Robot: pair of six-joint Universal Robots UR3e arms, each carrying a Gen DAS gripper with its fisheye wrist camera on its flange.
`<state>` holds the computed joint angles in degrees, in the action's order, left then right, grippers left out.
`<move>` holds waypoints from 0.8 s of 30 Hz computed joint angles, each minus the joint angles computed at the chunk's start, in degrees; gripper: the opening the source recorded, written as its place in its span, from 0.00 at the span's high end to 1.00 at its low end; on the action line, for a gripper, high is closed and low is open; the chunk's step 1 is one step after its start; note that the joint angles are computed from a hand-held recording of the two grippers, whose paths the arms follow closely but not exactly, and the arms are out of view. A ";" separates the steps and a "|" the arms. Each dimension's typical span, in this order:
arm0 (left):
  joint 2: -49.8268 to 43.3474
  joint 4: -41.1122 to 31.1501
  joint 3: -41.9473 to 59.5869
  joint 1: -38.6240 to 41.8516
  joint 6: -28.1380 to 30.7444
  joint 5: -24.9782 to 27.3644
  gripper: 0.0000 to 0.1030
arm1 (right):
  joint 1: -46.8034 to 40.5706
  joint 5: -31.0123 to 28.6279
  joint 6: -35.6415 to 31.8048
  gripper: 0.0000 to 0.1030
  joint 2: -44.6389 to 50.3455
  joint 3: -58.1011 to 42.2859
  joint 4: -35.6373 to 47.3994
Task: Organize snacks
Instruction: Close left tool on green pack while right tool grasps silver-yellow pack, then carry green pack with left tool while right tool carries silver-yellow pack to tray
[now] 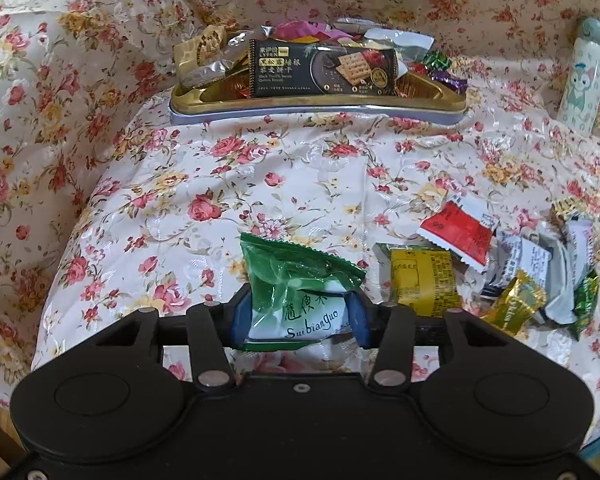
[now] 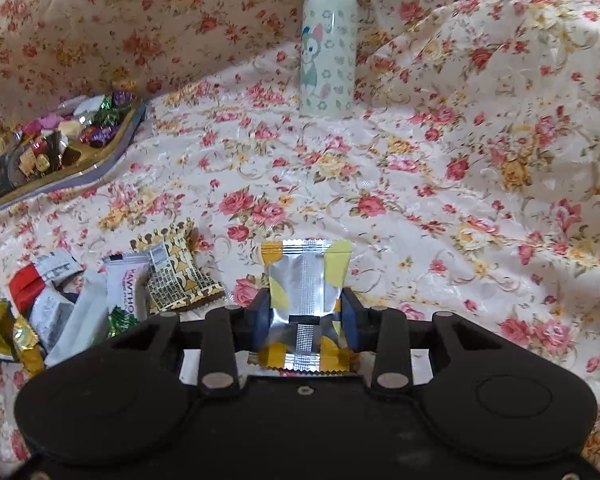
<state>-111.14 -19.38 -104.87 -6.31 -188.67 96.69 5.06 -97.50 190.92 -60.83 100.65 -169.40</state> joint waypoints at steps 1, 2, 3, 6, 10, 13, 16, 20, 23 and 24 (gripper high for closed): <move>0.68 -0.24 -0.29 0.01 -0.40 -0.02 0.47 | -0.27 0.58 0.04 0.63 -1.26 1.16 -0.27; 1.77 -0.45 -0.88 0.03 -0.74 -0.10 0.47 | -0.37 1.03 0.17 0.63 -2.36 2.05 -0.39; 2.76 -0.51 -1.50 0.04 -0.92 -0.22 0.47 | -0.47 1.48 0.23 0.63 -3.68 3.15 -0.51; 7.09 -1.84 -3.60 -0.47 -1.18 0.04 0.47 | -0.80 3.21 0.40 0.63 -8.26 7.39 -1.34; 13.03 -5.17 -5.97 -2.11 -1.60 1.02 0.47 | -1.17 6.16 0.37 0.63 -15.47 13.95 -2.01; 17.48 -9.25 -7.64 -3.62 -2.41 0.65 0.47 | -1.38 8.73 0.37 0.63 -21.23 18.91 -1.86; 22.08 -11.81 -10.50 -5.07 -3.07 -0.76 0.47 | -1.09 10.91 0.14 0.63 -27.73 24.07 -1.07; 27.82 -12.92 -14.96 -8.82 -4.45 0.13 0.47 | -0.20 12.56 -0.32 0.63 -36.00 30.60 0.07; 31.48 -14.11 -17.56 -11.15 -5.61 0.37 0.47 | 0.60 13.33 -0.21 0.63 -42.06 34.93 1.57; 32.54 -14.54 -18.34 -11.87 -6.13 0.43 0.47 | 0.97 13.47 -0.15 0.63 -44.28 36.44 2.21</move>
